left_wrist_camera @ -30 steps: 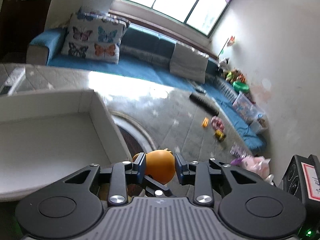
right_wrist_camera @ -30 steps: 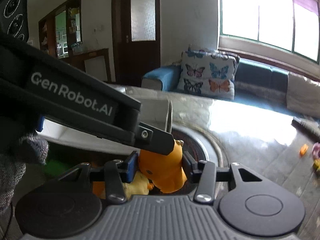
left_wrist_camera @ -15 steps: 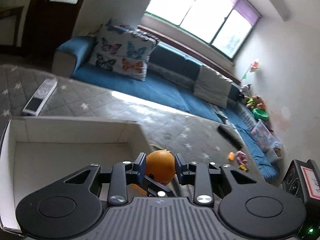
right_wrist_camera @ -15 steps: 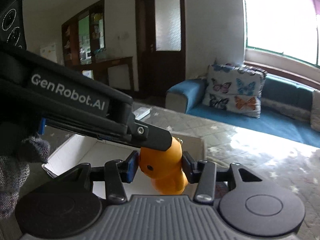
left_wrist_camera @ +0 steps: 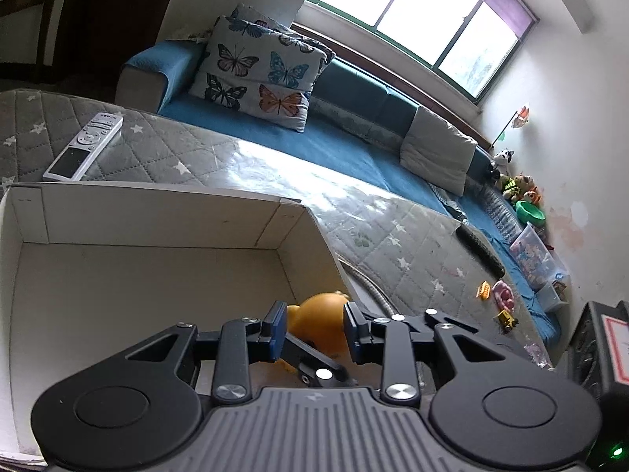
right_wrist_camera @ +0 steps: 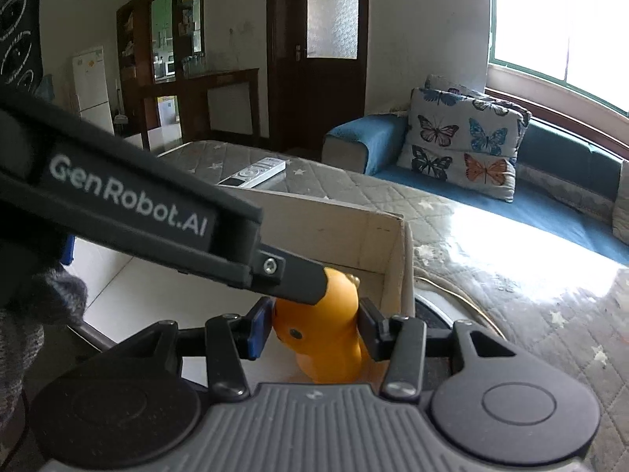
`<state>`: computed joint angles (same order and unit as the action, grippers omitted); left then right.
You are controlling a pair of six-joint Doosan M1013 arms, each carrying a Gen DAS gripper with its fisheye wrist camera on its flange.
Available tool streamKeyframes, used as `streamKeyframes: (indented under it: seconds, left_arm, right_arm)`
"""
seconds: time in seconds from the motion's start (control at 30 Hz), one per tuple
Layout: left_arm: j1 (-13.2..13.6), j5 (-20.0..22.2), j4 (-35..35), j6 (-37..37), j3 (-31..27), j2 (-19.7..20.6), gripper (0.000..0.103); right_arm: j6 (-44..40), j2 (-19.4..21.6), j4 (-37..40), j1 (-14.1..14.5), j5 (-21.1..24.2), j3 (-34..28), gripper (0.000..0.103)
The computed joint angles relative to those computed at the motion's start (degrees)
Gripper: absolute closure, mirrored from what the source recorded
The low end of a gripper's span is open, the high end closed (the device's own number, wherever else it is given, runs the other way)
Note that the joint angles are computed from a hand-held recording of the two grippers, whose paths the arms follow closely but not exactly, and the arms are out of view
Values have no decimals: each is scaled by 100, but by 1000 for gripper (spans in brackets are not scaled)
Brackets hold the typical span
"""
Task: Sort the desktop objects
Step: 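Lower the duck into the box and open the left gripper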
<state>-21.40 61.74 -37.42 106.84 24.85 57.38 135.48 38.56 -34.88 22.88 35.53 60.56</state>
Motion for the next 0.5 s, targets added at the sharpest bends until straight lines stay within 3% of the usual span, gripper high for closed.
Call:
streamKeyframes:
  seconds: [0.5]
  left_arm:
    - [1,-918,-211,854,1680,-959,69]
  right_arm:
    - [1220,-662,-1067,215,-92,915,34]
